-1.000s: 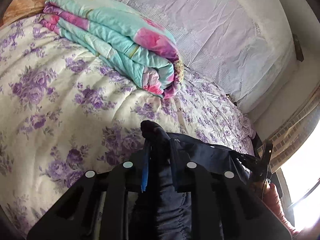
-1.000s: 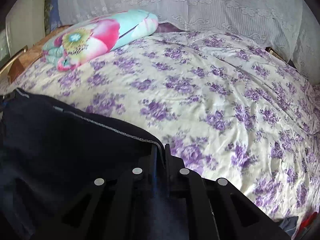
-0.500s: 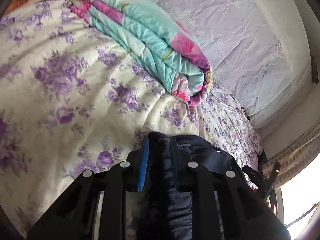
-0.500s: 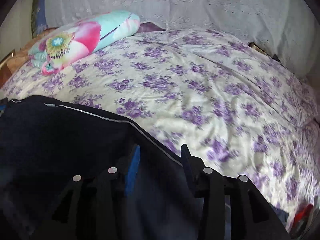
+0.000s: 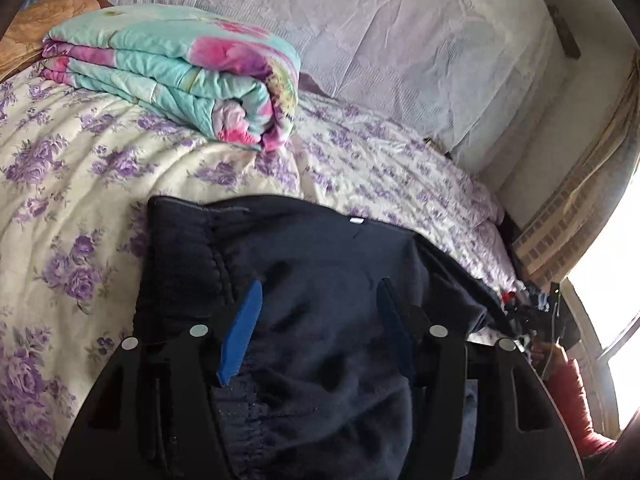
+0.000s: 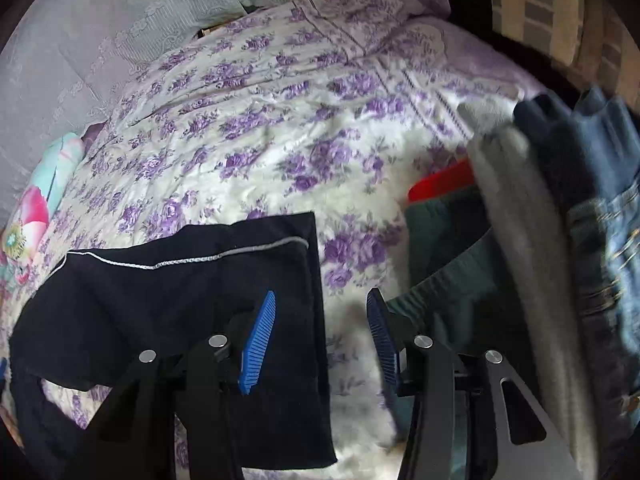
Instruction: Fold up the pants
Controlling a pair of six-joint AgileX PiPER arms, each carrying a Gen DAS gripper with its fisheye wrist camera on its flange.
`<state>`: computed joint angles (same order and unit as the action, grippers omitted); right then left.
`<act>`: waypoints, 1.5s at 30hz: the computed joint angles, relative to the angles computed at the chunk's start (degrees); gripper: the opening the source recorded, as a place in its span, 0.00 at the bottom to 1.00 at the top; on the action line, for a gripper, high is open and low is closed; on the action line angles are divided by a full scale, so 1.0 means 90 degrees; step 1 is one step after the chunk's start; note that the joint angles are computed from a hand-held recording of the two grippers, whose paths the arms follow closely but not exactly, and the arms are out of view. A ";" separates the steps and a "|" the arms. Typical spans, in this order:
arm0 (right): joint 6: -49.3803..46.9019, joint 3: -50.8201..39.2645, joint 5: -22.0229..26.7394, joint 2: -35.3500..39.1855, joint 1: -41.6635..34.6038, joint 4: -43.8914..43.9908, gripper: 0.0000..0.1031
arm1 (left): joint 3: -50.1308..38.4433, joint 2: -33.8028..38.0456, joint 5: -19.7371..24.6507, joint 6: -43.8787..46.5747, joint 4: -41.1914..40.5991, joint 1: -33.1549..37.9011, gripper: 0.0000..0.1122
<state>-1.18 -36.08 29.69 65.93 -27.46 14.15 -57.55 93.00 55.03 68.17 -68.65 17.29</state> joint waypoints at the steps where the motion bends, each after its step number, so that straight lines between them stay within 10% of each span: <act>1: -0.0382 0.0029 -0.0098 0.0201 -0.0052 0.0405 0.49 | -0.0087 0.0163 -0.0188 -0.0184 0.0153 -0.0129 0.57; 5: 0.0636 -0.0175 -0.0776 0.0804 0.0582 -0.0435 0.58 | -0.0463 0.0826 0.0508 -0.0334 -0.0018 0.0280 0.57; 6: 0.1030 -0.0251 -0.0805 0.0872 0.0715 -0.0780 0.51 | -0.0469 0.0882 0.0636 -0.0277 -0.0103 0.0384 0.57; 7: 0.1169 -0.0313 -0.0871 0.0934 0.0858 -0.0903 0.19 | -0.0455 0.0899 0.0699 -0.0256 -0.0152 0.0426 0.57; 10: 0.2004 -0.0469 -0.0778 0.0694 0.1139 -0.1755 0.05 | -0.0379 0.0835 0.0634 -0.0183 -0.0203 0.0406 0.57; 15: 0.4411 -0.0999 -0.0620 0.0175 0.1643 -0.4931 0.04 | -0.0177 0.0641 0.0324 -0.0023 -0.0359 0.0340 0.57; 23: 0.6859 -0.1720 0.0372 0.2675 0.2286 -0.7821 0.14 | -0.0097 0.0626 0.0338 0.0039 -0.0577 0.0497 0.57; 32: 0.3923 -0.0373 0.0101 -0.0303 0.2295 -0.4198 0.27 | 0.0080 0.0395 0.0183 0.0149 -0.0807 0.0667 0.64; 37: 0.5339 0.0127 0.0031 0.0556 0.3059 -0.5654 0.44 | 0.0125 0.0284 -0.0232 0.0038 -0.0625 0.0507 0.64; 41: 0.6971 -0.0303 0.1432 0.0420 0.4190 -0.6371 0.33 | 0.0377 -0.0025 -0.0943 -0.0309 -0.0471 0.0527 0.69; 45: 0.6942 -0.0729 0.1034 -0.0056 0.6162 -0.5626 0.33 | 0.0467 0.0049 -0.0413 -0.0126 -0.0910 0.1097 0.69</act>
